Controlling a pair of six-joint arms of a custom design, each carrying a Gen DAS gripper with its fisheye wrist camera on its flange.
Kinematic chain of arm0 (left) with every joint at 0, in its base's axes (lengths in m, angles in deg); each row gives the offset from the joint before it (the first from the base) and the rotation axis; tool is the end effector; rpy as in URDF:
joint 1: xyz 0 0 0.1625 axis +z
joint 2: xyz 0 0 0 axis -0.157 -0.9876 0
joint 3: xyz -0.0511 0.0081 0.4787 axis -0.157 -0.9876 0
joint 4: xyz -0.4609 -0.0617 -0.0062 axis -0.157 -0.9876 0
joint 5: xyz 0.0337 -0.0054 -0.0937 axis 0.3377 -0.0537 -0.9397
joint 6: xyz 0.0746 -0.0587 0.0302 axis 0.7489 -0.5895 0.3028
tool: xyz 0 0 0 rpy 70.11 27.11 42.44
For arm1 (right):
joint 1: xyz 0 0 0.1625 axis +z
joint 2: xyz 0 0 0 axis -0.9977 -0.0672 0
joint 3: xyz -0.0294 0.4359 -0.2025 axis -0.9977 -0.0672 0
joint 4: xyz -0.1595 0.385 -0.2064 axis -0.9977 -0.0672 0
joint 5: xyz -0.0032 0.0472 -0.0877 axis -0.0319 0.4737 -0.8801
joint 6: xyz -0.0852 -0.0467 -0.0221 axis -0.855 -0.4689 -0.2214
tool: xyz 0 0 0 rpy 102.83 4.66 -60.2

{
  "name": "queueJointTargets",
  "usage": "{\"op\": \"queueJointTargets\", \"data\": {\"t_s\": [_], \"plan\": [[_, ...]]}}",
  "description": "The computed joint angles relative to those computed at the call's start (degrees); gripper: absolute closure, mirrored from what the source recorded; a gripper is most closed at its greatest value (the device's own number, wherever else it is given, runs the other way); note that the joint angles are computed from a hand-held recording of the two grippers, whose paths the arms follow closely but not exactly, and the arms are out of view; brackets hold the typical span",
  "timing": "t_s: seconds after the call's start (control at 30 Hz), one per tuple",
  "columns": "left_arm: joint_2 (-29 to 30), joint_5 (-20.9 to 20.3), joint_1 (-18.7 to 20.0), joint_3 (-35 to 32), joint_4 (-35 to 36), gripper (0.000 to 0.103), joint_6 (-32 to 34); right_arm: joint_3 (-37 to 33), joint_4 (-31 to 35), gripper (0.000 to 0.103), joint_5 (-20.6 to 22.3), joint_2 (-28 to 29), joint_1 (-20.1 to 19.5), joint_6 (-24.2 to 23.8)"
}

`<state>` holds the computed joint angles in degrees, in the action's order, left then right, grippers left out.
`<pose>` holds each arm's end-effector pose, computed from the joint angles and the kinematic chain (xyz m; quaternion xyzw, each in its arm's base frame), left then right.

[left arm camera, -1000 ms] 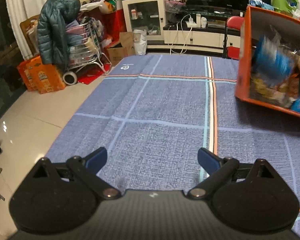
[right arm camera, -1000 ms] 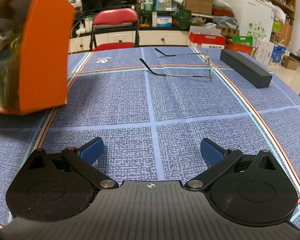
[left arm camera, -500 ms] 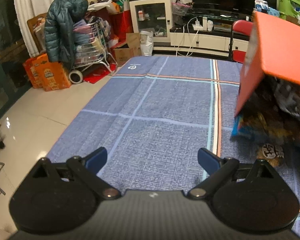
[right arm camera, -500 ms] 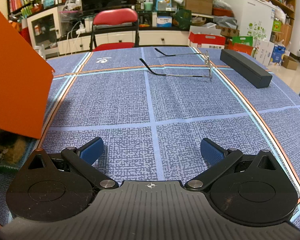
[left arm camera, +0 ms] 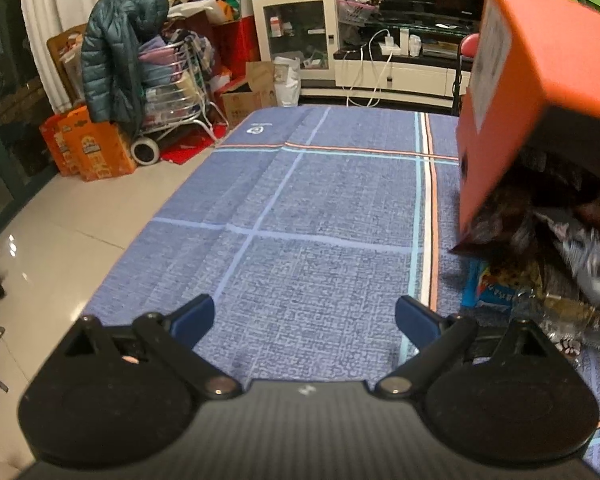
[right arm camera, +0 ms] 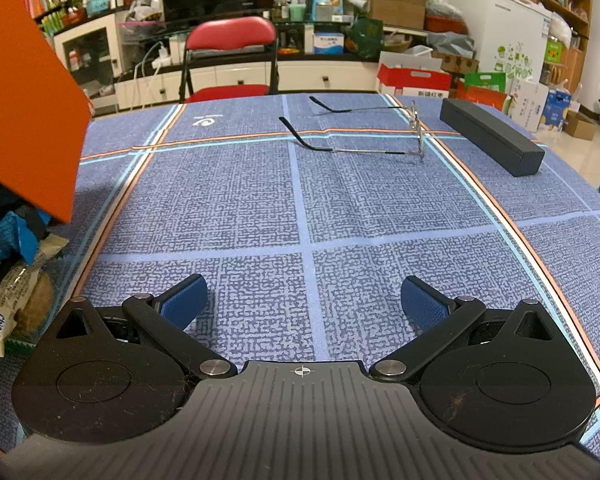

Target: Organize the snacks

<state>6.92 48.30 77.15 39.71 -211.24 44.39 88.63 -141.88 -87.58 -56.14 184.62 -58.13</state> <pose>0.0316 -0.5385 0.3706 -0.1038 0.7479 -0.4326 0.4926 0.2027 -0.7457 0.0395 0.2658 -0.8563 0.3320 0.2931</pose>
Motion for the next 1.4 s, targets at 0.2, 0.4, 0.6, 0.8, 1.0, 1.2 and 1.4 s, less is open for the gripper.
{"op": "queueJointTargets", "data": {"t_s": [0.2,0.4,0.6,0.8,1.0,1.2,1.4], "plan": [[0.8,0.0,-0.2,0.1,-2.9,0.007,3.5,0.0,0.0,0.008,0.0,0.0,0.0,0.0],[0.7,-0.3,-0.1,0.2,-2.0,0.007,3.0,0.0,0.0,0.008,0.0,0.0,0.0,0.0],[0.8,-0.3,-0.1,0.2,-1.7,0.007,2.6,0.0,0.0,0.007,0.0,0.0,0.0,0.0],[1.2,0.0,-0.3,0.2,-3.8,0.007,4.9,0.0,0.0,0.008,0.0,-0.1,0.0,0.0],[-0.5,-1.1,-0.3,1.0,-1.5,0.007,3.2,0.0,0.0,0.008,0.0,-0.1,0.0,0.0],[-1.5,-2.9,-0.2,1.3,1.5,0.007,1.4,0.0,0.0,0.008,0.0,0.0,0.0,0.0],[-2.3,-5.0,0.4,0.9,5.7,0.007,-0.6,0.0,0.0,0.008,0.0,0.0,0.0,0.0]]}}
